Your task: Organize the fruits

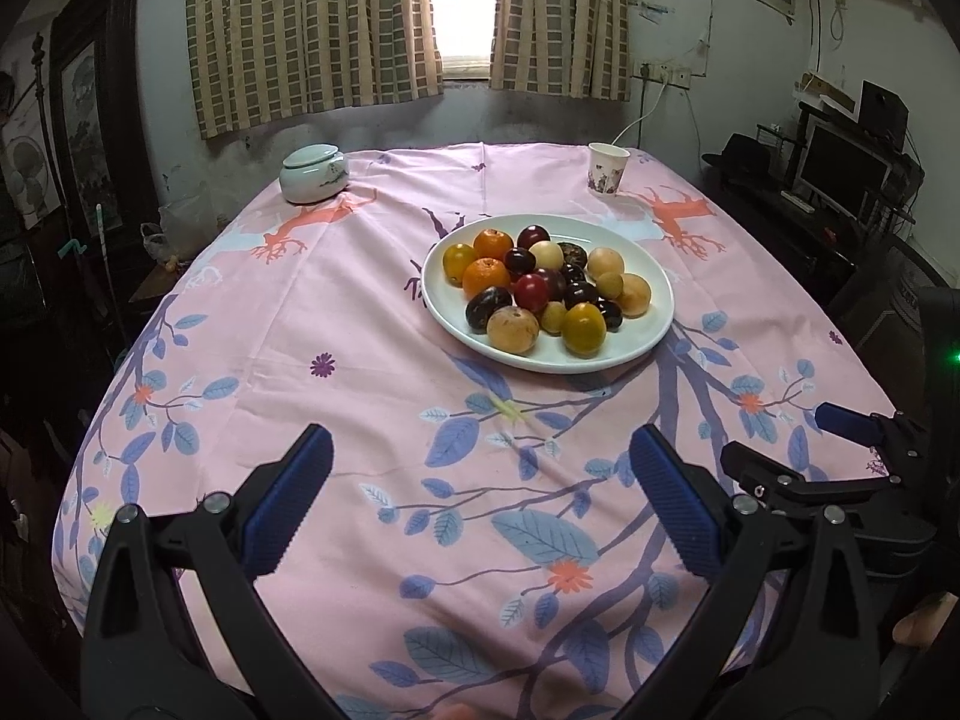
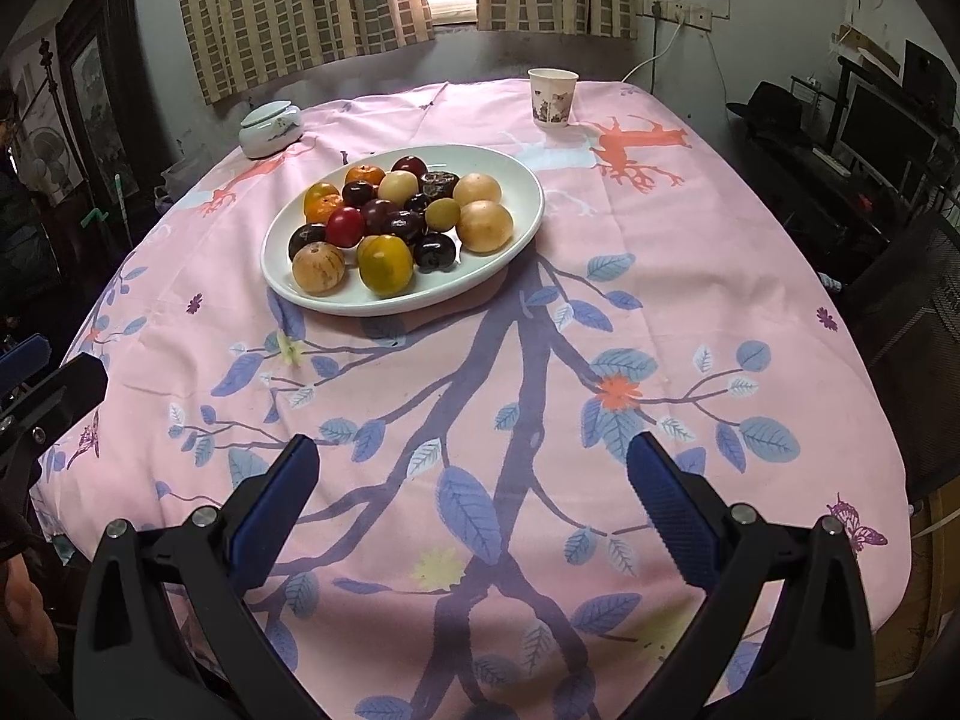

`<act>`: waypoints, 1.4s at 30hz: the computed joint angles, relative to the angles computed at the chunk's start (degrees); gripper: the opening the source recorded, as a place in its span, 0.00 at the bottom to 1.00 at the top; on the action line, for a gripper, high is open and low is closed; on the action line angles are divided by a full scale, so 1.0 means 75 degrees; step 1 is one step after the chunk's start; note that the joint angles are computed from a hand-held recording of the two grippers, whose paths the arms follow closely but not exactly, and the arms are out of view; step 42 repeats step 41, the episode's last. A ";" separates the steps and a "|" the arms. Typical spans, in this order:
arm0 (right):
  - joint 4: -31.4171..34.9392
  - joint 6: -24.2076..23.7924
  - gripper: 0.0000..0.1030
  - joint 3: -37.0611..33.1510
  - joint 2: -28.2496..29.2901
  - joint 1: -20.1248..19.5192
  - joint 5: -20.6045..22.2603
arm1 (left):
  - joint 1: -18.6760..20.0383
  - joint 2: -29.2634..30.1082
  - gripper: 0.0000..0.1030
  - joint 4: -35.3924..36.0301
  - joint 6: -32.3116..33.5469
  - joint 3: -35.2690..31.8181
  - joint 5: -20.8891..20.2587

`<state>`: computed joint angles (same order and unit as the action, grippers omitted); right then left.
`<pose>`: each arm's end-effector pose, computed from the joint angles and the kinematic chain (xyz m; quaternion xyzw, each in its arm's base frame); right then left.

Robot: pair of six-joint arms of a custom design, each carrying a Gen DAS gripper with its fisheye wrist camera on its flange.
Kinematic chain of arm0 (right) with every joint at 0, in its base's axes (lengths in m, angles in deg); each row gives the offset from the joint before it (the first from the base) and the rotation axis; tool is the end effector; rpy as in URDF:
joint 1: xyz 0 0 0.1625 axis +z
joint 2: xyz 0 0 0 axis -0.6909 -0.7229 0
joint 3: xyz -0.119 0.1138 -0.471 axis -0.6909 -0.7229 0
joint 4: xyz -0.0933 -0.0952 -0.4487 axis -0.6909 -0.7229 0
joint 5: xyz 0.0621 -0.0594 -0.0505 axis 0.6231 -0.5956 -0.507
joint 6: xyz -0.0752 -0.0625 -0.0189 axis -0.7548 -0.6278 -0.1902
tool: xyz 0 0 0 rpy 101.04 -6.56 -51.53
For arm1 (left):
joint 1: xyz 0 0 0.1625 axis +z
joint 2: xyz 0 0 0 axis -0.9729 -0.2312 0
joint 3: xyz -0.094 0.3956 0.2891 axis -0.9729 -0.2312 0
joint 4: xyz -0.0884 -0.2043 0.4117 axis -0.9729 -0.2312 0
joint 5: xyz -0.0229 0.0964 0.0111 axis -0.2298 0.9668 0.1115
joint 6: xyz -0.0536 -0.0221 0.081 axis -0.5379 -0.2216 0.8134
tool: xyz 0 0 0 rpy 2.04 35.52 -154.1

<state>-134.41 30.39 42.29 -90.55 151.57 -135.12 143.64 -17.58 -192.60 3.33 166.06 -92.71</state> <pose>0.3629 -0.8651 0.0182 0.2379 -0.8928 0.2644 0.2765 -0.1088 -0.7990 0.3413 0.1029 0.8271 -0.4027 0.3783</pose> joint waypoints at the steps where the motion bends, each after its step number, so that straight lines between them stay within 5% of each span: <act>1: 0.0000 0.0006 0.99 0.0001 -0.0001 -0.0001 0.0004 | -0.0004 0.0001 0.98 -0.0001 0.0010 0.0003 -0.0001; 42: 0.0257 0.0026 0.99 -0.0044 -0.0001 0.0012 0.0060 | 0.0004 0.0038 0.98 0.0355 0.0089 -0.0130 -0.0349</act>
